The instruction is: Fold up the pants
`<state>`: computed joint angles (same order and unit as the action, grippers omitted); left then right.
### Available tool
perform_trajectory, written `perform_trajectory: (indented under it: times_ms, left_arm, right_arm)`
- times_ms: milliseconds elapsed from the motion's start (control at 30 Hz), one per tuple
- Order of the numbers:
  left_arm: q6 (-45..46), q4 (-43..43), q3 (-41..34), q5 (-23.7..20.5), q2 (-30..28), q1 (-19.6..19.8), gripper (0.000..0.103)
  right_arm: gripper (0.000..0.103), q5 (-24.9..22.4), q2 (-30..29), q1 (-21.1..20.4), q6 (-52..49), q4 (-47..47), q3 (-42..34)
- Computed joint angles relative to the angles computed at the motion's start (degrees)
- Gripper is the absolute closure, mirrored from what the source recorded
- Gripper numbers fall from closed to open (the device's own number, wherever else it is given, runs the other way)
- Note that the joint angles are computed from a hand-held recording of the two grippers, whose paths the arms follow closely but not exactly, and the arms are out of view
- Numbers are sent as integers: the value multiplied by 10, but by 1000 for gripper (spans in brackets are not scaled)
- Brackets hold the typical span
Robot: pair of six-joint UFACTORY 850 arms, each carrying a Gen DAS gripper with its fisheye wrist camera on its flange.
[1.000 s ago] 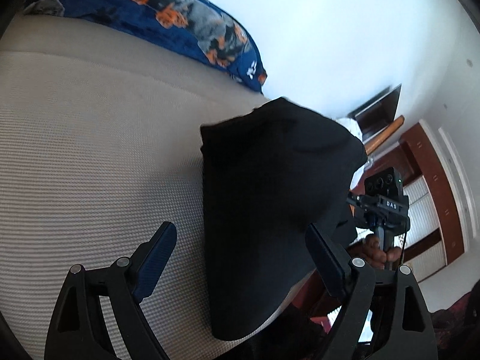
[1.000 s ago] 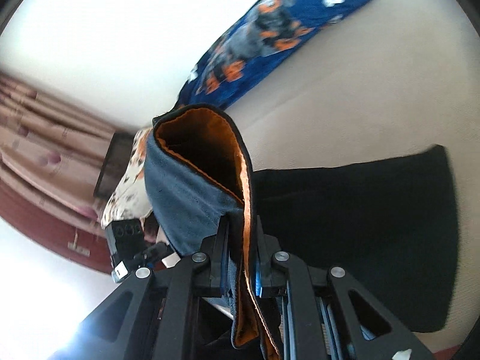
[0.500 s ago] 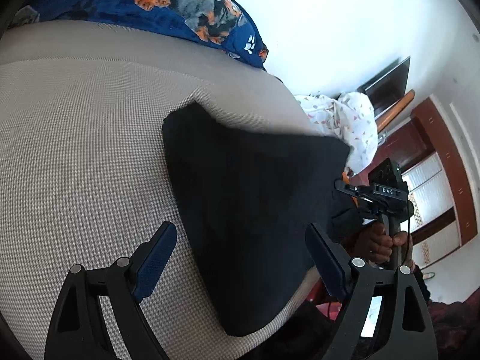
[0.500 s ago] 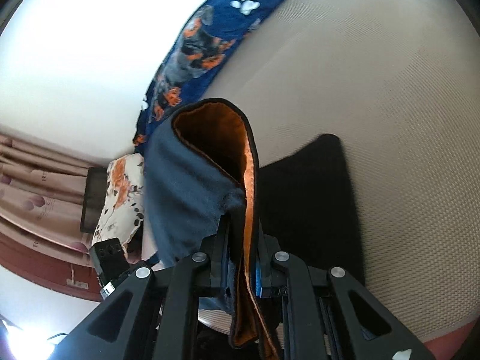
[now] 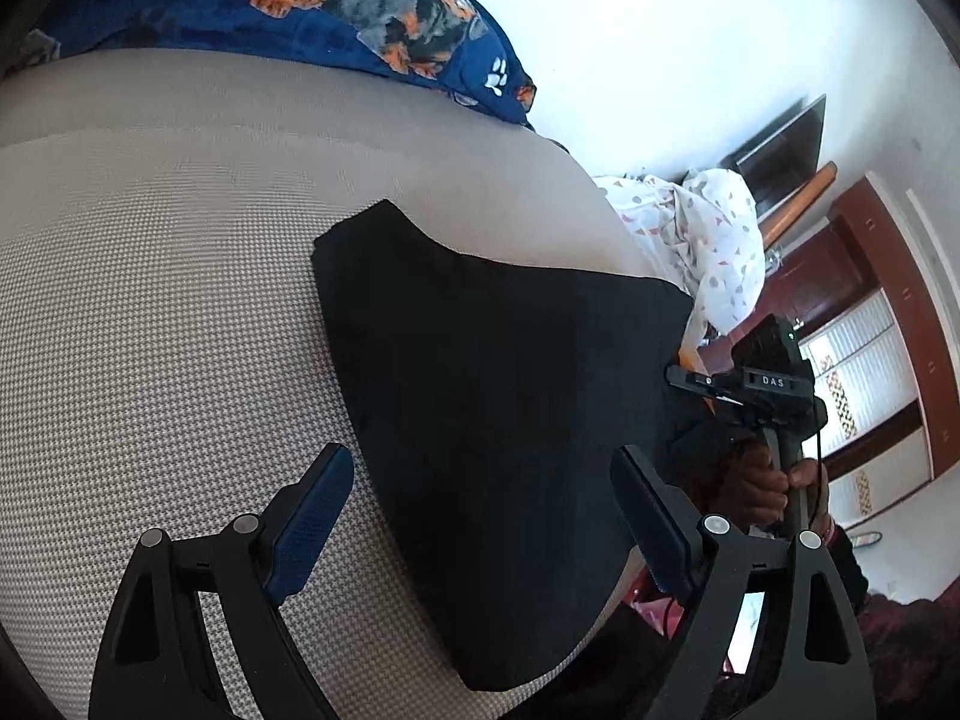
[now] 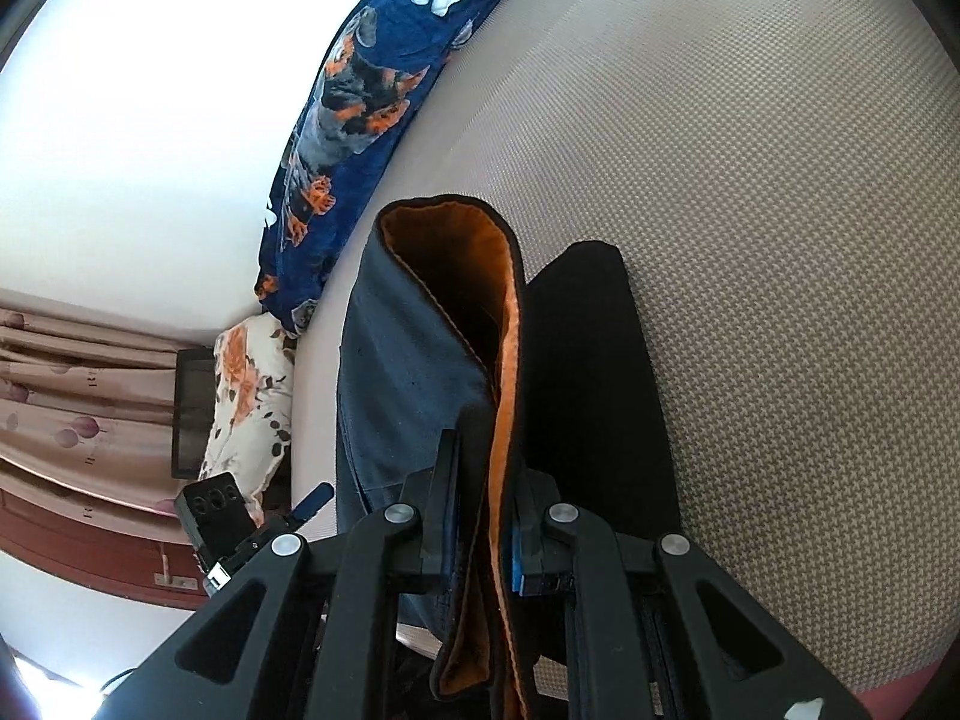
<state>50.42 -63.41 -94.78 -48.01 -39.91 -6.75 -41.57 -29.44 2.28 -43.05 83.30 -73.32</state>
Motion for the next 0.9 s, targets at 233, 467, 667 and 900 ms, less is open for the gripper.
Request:
perform_trajectory:
  times_ms: [233, 467, 667, 900]
  left_arm:
    - [-13, 14, -2, -4, 0, -5, 16]
    - [-32, 22, -5, -8, -8, -7, 16]
    - [-61, -6, -21, -49, -37, 6, 15]
    - [-37, -33, -49, -92, -63, 17, 15]
  right_arm:
    - [89, -31, -14, -14, 12, 6, 3]
    - [82, -30, -7, -28, 4, 1, 12]
    - [74, -10, 0, -32, 12, -30, 7]
    - [72, 23, -5, -15, 40, -99, -15]
